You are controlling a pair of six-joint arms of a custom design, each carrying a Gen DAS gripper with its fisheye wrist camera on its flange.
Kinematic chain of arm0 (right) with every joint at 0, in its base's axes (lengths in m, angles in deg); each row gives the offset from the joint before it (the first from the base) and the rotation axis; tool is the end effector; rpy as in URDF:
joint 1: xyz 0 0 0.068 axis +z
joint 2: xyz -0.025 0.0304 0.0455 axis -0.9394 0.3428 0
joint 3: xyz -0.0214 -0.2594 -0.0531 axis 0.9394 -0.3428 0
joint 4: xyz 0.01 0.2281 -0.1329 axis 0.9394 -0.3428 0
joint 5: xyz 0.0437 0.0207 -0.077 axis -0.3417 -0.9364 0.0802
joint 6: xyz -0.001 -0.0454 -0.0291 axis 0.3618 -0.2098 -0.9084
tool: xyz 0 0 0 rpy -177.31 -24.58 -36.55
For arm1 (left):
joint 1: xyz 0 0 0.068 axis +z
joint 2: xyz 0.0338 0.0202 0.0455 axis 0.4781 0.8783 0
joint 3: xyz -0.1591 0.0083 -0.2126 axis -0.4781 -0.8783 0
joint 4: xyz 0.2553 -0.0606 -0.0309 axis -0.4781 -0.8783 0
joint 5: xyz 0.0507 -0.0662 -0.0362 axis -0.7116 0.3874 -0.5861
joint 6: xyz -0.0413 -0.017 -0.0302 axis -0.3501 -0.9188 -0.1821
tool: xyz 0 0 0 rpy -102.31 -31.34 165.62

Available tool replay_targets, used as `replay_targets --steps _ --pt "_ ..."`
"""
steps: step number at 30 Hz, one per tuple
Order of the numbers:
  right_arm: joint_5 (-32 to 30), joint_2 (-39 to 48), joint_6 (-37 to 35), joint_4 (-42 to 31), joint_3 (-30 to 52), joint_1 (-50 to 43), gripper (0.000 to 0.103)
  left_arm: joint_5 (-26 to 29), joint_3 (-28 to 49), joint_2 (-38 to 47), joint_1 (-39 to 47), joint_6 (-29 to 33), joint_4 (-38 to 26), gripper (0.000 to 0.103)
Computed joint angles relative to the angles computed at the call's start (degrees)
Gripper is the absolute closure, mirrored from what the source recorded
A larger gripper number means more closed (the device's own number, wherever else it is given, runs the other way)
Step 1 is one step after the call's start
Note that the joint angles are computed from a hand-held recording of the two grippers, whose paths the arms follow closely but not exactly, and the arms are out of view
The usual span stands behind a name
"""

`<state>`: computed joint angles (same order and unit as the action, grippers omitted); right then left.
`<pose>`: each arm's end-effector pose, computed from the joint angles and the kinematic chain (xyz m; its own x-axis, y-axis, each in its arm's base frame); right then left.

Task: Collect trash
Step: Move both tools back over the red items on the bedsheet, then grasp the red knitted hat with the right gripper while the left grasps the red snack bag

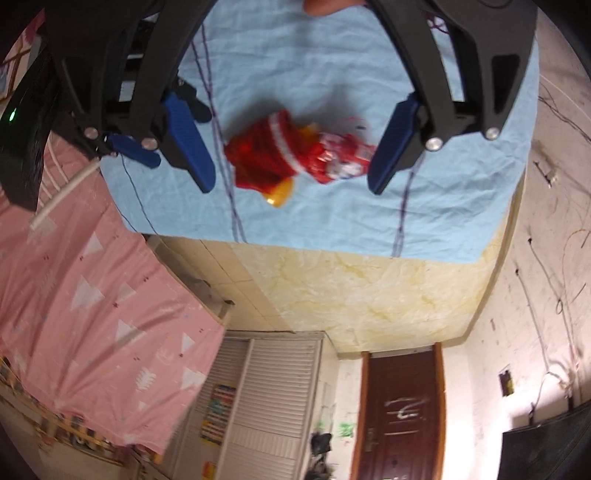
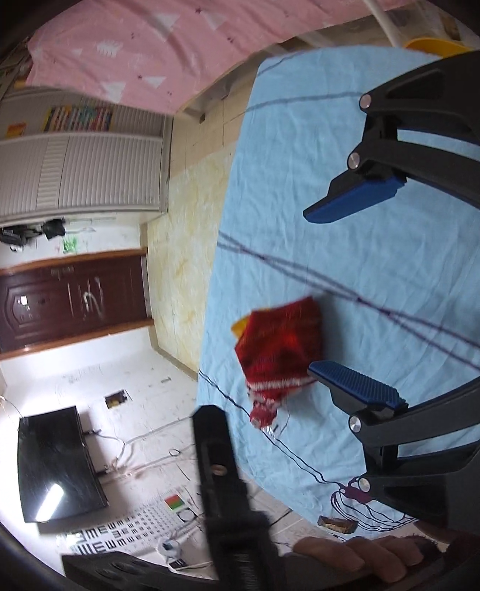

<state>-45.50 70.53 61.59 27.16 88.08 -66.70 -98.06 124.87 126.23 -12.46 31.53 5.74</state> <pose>0.2019 0.0243 0.1894 -0.6913 -0.2255 -0.6865 -0.4318 0.8906 0.1423 0.2009 -0.1578 0.2364 -0.7230 -0.1154 -0.6812 0.0030 0.9854 -0.1700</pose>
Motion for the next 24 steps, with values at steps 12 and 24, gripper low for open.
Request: replay_targets --steps 12,24 --pt "3.7 9.8 3.2 6.0 3.8 10.0 0.022 7.2 -2.0 -1.1 11.0 2.3 1.1 0.022" --pt "5.1 19.1 4.7 7.6 6.4 13.0 0.064 13.5 -2.4 4.1 15.5 2.1 3.4 0.022"
